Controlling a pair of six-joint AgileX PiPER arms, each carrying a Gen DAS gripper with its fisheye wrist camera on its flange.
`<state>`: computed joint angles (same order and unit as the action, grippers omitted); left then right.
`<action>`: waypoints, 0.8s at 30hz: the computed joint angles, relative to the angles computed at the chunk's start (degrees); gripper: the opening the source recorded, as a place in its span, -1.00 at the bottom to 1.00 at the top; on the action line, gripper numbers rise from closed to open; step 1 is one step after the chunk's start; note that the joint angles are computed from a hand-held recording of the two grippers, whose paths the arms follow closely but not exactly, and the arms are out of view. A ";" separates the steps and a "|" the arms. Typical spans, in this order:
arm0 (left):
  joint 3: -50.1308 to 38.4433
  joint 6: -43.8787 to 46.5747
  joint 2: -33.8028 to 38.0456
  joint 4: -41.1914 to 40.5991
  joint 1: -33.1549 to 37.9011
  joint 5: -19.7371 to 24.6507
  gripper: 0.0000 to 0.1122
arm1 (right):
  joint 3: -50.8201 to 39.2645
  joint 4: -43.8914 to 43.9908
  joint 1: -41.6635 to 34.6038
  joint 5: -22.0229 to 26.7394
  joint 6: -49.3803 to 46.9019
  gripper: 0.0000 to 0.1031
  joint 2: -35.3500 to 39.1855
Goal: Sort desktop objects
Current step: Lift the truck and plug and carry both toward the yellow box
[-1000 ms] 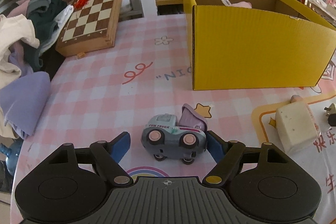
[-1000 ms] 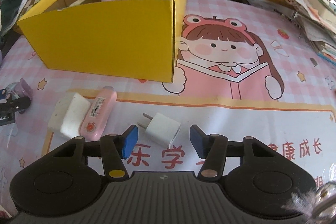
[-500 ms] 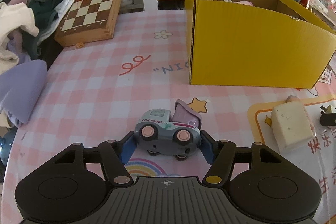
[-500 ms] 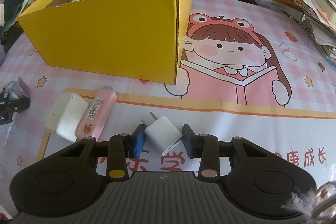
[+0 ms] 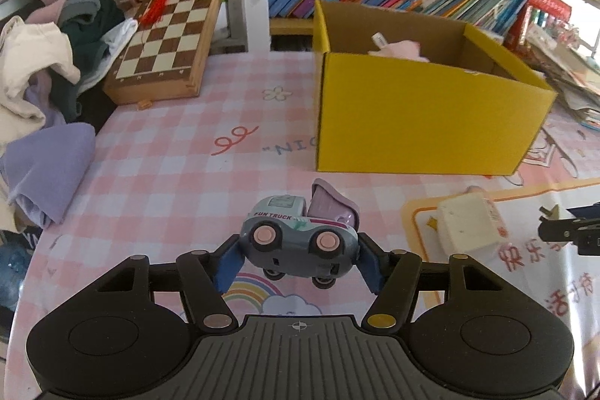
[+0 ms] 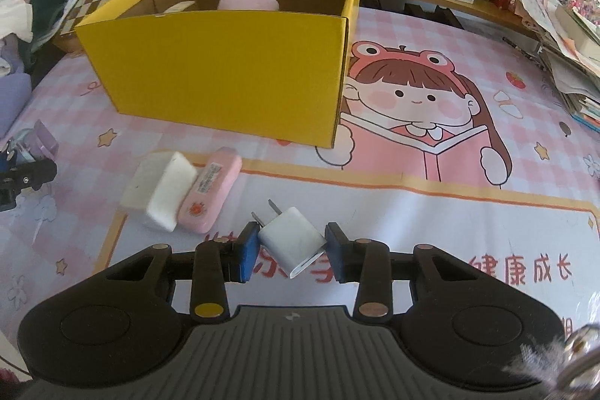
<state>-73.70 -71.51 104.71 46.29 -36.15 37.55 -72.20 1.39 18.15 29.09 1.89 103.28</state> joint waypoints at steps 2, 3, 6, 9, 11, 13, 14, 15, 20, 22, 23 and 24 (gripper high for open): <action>1.07 -0.61 -1.00 0.93 -0.66 -0.29 0.13 | 1.23 -0.70 0.71 -0.02 1.02 -0.31 -1.21; 1.68 -0.88 -1.50 1.26 -0.93 -0.53 0.13 | 1.83 -1.09 1.12 -0.01 1.58 -0.31 -1.77; 3.58 -1.69 -2.98 2.14 -1.69 -1.24 0.13 | 3.88 -2.71 2.48 -0.17 3.73 -0.31 -3.48; 5.61 -2.46 -4.40 2.77 -2.24 -1.84 0.13 | 6.12 -4.51 3.69 -0.27 6.41 -0.31 -5.27; 6.87 -2.83 -5.27 3.01 -2.56 -2.17 0.13 | 7.66 -5.91 4.45 -0.32 8.68 -0.31 -6.47; 8.17 -2.97 -6.19 3.08 -2.80 -2.69 0.13 | 9.12 -7.30 5.27 -0.32 10.98 -0.31 -7.62; 8.82 -3.02 -6.65 3.09 -2.92 -2.97 0.13 | 9.86 -7.93 5.69 -0.36 12.00 -0.31 -8.19; 9.38 -3.08 -7.06 3.14 -3.07 -3.22 0.13 | 10.55 -8.49 6.10 -0.38 12.91 -0.31 -8.74; 11.49 -1.98 -8.97 2.60 -3.51 -4.94 0.13 | 12.90 -9.78 8.06 -0.07 15.20 -0.31 -10.91; 11.86 -0.81 -9.57 2.15 -3.73 -5.60 0.13 | 13.38 -8.97 8.71 0.19 14.33 -0.31 -11.60; 11.93 -0.54 -9.78 2.37 -4.00 -5.63 0.13 | 13.59 -8.64 9.10 0.28 13.92 -0.31 -11.91; 11.97 -0.38 -9.96 2.73 -4.37 -5.65 0.13 | 13.78 -8.57 9.54 0.30 13.70 -0.31 -12.16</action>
